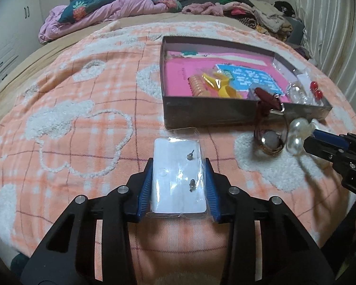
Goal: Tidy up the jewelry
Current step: 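Grasp the white stud earring card with the left tool while the right tool grasps the pearl earrings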
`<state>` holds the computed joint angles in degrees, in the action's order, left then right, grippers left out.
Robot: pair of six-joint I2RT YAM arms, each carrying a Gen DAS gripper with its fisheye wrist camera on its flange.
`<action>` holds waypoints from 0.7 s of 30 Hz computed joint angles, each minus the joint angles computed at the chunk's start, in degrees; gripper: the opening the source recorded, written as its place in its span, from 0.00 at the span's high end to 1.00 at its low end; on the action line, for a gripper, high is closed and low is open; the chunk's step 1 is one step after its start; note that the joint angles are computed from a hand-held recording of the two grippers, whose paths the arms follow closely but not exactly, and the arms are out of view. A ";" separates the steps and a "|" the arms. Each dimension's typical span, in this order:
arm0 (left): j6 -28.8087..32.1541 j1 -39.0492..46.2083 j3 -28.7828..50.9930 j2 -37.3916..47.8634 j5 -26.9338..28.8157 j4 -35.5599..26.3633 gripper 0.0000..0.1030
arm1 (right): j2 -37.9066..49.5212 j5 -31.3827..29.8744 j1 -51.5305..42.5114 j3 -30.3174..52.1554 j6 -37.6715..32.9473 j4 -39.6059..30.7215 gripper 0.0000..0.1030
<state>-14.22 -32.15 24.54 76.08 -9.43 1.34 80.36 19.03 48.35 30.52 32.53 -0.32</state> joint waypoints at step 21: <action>-1.58 -0.36 0.23 -15.50 0.31 -9.19 0.69 | 1.09 0.64 1.62 0.01 -0.13 -1.79 0.56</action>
<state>-15.80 -32.51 24.77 60.58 -9.11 -7.84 81.45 19.67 49.98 30.53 32.41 -2.11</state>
